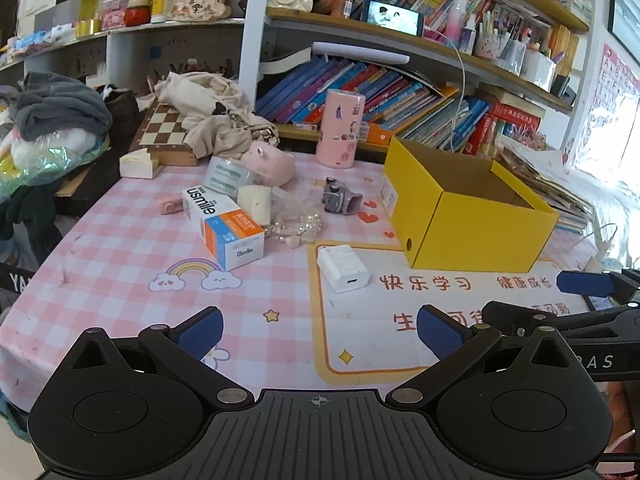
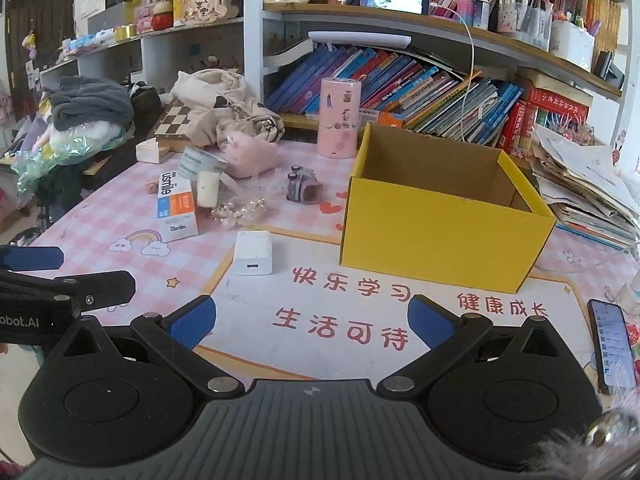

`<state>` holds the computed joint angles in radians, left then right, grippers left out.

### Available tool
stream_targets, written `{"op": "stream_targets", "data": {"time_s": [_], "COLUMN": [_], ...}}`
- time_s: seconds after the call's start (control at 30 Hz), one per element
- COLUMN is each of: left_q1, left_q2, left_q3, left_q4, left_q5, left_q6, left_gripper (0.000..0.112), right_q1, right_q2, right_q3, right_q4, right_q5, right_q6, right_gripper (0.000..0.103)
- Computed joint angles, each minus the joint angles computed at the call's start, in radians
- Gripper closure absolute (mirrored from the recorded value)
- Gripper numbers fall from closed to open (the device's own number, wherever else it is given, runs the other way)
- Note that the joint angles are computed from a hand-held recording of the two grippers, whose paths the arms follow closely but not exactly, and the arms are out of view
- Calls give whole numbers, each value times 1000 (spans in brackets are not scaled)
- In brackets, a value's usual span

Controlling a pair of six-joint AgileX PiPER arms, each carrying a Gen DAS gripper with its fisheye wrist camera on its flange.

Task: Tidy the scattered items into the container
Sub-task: 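Move both tools toward the scattered items beside the yellow box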

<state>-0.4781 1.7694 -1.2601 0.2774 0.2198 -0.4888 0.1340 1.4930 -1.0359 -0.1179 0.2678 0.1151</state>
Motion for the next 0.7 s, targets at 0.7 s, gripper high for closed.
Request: {"op": "stream_targets", "data": {"time_s": [0.7], "left_q1": [-12], "left_q2": [95], "left_q3": [-136], "left_q4": [143], "left_q5": [91], "left_q6": [-186], "left_gripper": [9], "right_q1": [-60], "right_q2": [131], "right_q3": [-146], "right_q4": [315], "right_q5": [53], "right_q6": [-403], "right_gripper": [0]}}
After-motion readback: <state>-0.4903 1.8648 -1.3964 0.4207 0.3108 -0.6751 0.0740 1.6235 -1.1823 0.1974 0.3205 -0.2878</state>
